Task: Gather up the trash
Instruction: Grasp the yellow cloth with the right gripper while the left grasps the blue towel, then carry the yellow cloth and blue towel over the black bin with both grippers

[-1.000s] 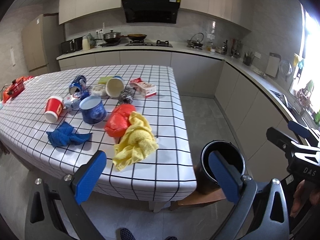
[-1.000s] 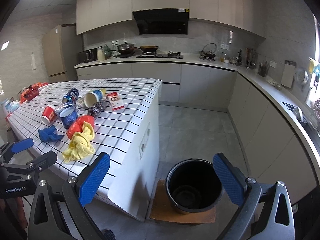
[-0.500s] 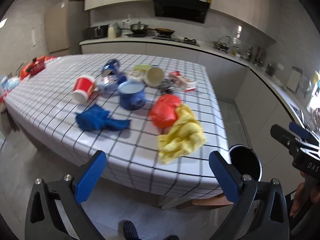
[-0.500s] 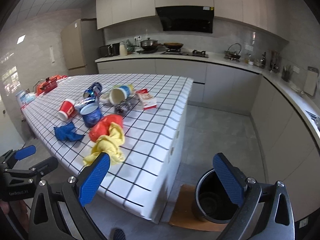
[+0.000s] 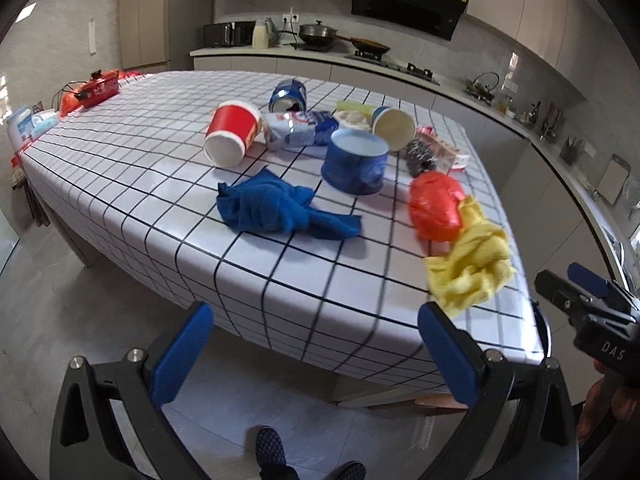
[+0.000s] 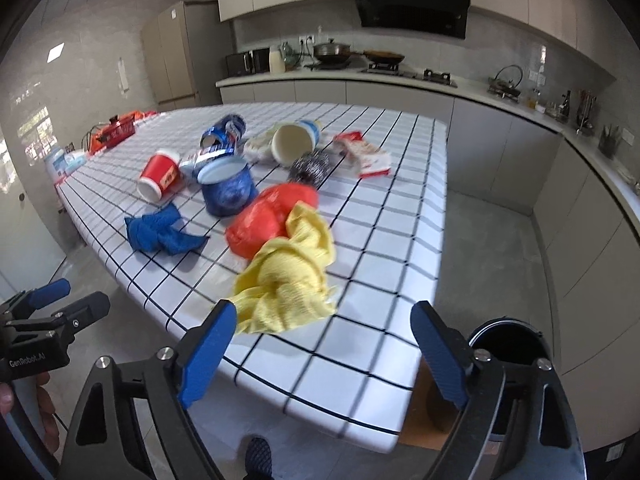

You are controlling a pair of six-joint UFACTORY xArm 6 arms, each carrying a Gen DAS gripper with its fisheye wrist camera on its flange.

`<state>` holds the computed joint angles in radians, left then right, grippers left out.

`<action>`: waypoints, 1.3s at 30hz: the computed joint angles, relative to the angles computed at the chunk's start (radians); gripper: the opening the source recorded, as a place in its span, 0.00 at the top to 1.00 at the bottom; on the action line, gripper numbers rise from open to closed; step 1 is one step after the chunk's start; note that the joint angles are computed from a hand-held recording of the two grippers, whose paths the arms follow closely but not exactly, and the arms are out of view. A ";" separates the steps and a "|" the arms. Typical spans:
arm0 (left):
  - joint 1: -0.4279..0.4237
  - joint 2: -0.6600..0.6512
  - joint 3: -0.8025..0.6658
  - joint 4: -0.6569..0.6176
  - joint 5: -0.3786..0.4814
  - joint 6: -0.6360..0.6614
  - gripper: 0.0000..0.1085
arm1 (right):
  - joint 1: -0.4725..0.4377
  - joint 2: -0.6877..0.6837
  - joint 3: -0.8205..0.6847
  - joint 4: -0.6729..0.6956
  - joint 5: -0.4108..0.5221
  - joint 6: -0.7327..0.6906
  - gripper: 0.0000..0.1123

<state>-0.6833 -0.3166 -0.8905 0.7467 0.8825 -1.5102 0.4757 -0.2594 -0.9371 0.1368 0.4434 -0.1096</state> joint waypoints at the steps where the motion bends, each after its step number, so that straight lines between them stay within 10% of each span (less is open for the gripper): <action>1: 0.012 -0.005 0.010 -0.002 -0.013 0.010 0.05 | 0.012 0.018 -0.008 -0.018 0.004 0.024 0.23; 20: 0.320 0.098 0.047 -0.190 -0.385 0.433 0.23 | 0.044 0.309 -0.255 -0.255 0.100 0.401 0.52; 28: 0.365 0.100 0.079 -0.247 -0.491 0.524 0.60 | 0.055 0.319 -0.272 -0.267 0.086 0.449 0.71; 39: 0.313 0.029 0.073 -0.173 -0.523 0.457 0.65 | 0.025 0.178 -0.165 -0.298 0.030 0.489 0.72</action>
